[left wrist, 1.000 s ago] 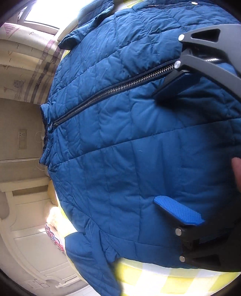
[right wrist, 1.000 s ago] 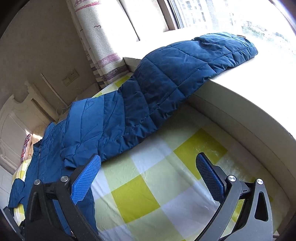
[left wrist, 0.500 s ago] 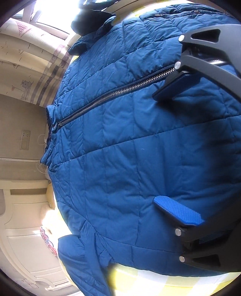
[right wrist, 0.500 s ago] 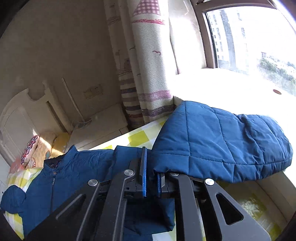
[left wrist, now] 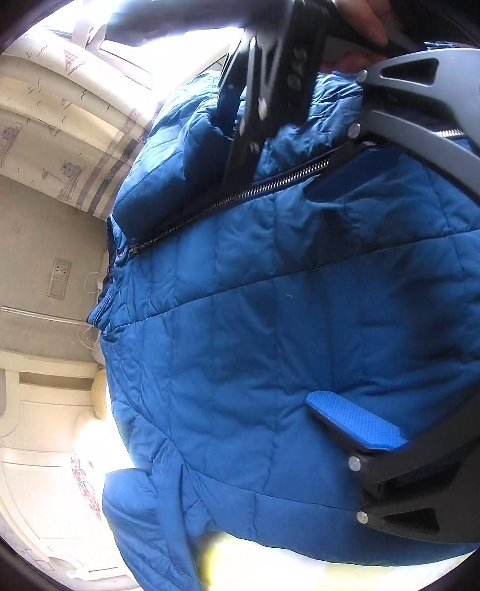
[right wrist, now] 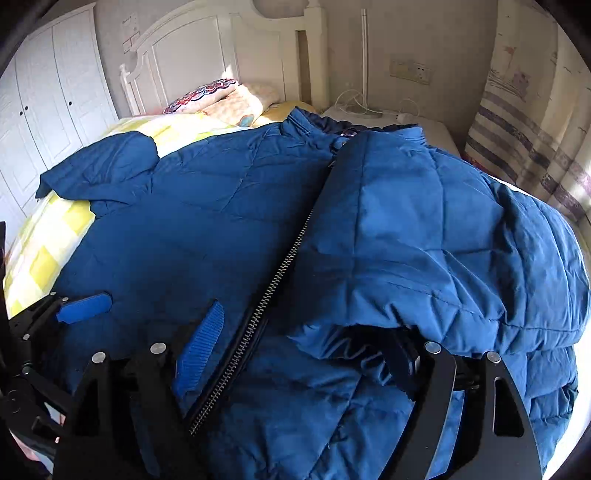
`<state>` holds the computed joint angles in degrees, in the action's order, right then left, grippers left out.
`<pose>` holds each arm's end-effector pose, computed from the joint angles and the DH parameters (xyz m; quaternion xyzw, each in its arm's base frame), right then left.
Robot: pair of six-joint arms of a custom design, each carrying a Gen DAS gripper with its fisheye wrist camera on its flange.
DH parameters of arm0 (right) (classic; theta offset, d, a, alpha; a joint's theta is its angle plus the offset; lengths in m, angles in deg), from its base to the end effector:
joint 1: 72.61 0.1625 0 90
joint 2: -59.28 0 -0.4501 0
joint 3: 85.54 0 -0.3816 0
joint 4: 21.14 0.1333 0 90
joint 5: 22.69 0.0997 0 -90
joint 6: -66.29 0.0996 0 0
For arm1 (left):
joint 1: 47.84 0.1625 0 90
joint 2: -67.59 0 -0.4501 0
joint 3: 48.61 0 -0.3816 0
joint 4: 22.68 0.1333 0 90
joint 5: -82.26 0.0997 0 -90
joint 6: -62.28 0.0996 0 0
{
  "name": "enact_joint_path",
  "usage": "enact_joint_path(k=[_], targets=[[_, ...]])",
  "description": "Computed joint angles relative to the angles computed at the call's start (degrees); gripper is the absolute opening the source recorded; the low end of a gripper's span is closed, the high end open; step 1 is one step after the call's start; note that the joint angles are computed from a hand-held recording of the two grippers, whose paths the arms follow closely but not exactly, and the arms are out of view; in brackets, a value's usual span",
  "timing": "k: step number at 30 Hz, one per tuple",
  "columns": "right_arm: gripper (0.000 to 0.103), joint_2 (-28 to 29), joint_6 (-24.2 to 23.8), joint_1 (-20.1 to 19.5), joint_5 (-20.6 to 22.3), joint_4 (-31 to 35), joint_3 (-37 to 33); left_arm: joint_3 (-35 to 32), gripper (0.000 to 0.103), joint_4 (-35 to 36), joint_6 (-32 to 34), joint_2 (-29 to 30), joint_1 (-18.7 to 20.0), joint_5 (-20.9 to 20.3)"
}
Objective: Fold large clothes
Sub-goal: 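Carry the sleeve across the jacket body with the right tool and release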
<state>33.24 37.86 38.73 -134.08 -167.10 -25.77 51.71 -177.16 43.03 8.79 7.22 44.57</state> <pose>0.3993 -0.7556 0.1001 0.3733 -0.8897 0.1778 0.1935 -0.1895 -0.6416 0.2774 0.0332 0.8834 -0.3558 0.3032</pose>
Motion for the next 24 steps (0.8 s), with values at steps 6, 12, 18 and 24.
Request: enact_joint_path(k=[6, 12, 18, 24], targets=[[0.086, -9.50, 3.78, -2.53, -4.26, -19.69, 14.05, -0.68, 0.101, 2.14, -0.95, 0.82, -1.03, 4.20], [0.063, -13.39, 19.89, -8.96, -3.95, -22.72, 17.98, -9.41, 0.101, -3.74, 17.27, 9.06, -4.60, 6.48], [0.058, -14.16, 24.47, -10.09, -4.05, -24.39, 18.67, -30.14, 0.097, 5.07, 30.80, 23.07, -5.31, 1.85], [0.053, -13.81, 26.13, -10.38, -2.76, -25.49, 18.74, -50.71, 0.076, 26.06, 29.92, 34.62, -3.47, 0.35]])
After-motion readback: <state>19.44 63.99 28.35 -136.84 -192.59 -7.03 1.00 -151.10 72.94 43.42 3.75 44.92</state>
